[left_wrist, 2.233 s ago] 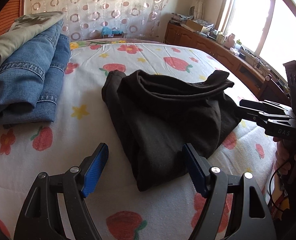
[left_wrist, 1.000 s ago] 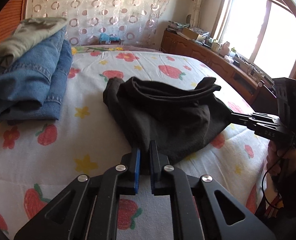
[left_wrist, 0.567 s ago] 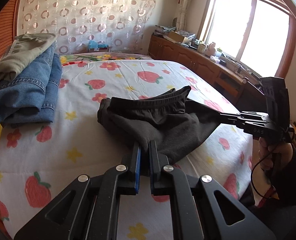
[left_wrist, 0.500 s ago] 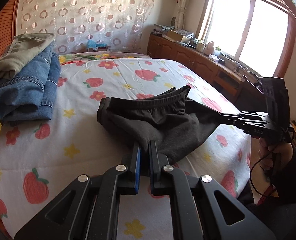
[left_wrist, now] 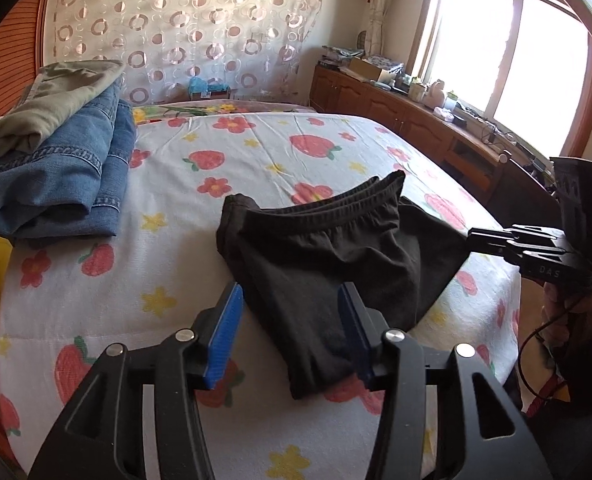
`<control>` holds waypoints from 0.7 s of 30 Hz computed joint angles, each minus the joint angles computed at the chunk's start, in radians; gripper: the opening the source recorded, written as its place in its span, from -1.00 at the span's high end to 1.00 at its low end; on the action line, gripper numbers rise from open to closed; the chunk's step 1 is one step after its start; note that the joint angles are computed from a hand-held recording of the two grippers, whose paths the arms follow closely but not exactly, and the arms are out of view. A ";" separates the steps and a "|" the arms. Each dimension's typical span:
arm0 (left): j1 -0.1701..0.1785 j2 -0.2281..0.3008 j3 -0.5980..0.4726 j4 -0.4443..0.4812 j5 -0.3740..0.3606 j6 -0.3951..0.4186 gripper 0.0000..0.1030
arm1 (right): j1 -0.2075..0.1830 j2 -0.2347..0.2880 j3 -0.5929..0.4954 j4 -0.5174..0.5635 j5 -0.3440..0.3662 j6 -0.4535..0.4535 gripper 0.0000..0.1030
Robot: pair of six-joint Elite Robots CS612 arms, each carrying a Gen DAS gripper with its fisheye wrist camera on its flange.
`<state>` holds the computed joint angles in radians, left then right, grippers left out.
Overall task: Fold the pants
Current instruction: 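Open both tools and release the shorts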
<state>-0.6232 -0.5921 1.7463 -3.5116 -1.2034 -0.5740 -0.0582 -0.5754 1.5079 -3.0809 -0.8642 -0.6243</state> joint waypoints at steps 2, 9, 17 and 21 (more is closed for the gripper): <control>0.003 0.001 -0.005 0.011 0.007 -0.005 -0.30 | 0.000 -0.001 0.003 -0.015 -0.012 0.003 0.69; 0.021 0.013 -0.035 0.023 -0.008 -0.002 -0.55 | -0.002 0.001 -0.017 -0.009 -0.013 0.020 0.49; 0.046 0.024 -0.070 0.047 -0.028 -0.027 -0.55 | 0.025 0.036 -0.110 0.040 0.014 0.003 0.34; 0.052 0.028 -0.084 0.066 -0.036 -0.002 -0.40 | 0.048 0.064 -0.172 0.089 -0.007 -0.019 0.34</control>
<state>-0.5707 -0.5645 1.6622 -3.4456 -1.2390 -0.5764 -0.0100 -0.5118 1.3357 -2.9921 -0.8710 -0.6438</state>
